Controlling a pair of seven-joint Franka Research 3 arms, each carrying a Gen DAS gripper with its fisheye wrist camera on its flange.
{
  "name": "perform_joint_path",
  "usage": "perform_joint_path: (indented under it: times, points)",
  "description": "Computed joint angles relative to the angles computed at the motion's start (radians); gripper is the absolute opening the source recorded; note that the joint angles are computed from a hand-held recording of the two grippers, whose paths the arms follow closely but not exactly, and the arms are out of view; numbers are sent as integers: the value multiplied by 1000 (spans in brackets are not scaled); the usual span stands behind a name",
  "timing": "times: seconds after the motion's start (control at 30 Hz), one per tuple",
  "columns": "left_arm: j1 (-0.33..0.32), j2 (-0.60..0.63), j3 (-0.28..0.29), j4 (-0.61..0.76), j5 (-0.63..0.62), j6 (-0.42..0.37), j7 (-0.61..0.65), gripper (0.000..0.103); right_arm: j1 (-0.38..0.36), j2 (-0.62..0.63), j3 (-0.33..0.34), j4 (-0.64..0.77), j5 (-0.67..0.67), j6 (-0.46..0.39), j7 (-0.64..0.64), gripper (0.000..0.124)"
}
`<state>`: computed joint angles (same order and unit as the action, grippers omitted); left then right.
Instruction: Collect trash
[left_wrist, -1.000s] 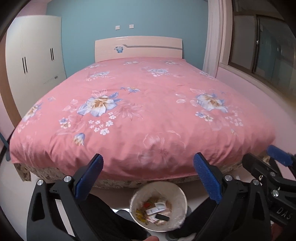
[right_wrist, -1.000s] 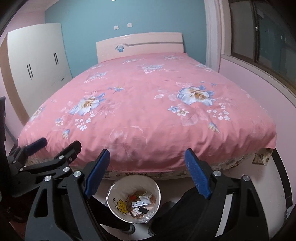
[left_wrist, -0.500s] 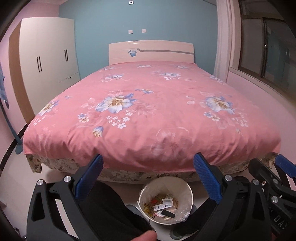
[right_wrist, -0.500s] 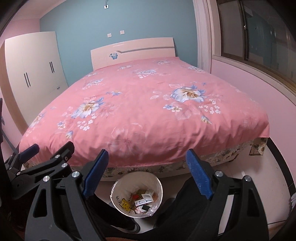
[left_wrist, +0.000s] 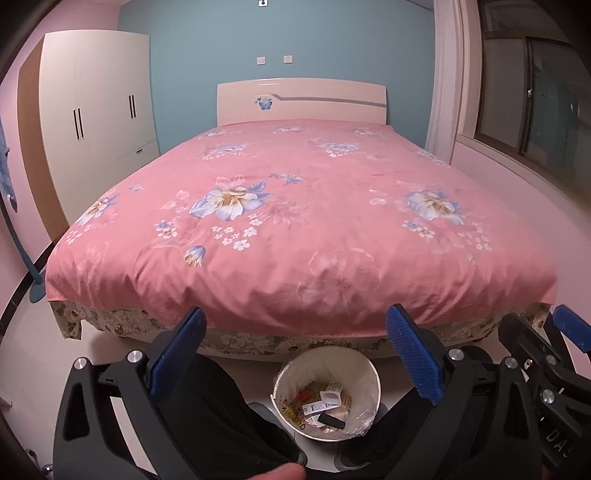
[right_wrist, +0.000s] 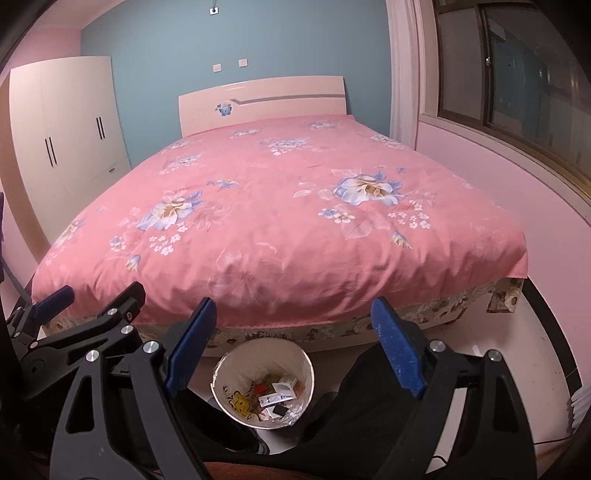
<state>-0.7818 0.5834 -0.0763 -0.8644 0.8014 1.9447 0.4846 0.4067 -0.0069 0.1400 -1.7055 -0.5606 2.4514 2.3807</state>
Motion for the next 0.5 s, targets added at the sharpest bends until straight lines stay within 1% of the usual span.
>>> perform_joint_path:
  times: [0.13,0.23,0.5]
  points:
    - [-9,2,6,8,14,-5,-1,99,1,-2,2,5,-23,-7,10,85]
    - [-11,12,7,26,13,-14,4,99,2,0,2,11,-24,-9,7,85]
    - [-13,10,11,23,14,-13,3,99,3,0,2,10,-15,-7,6,85]
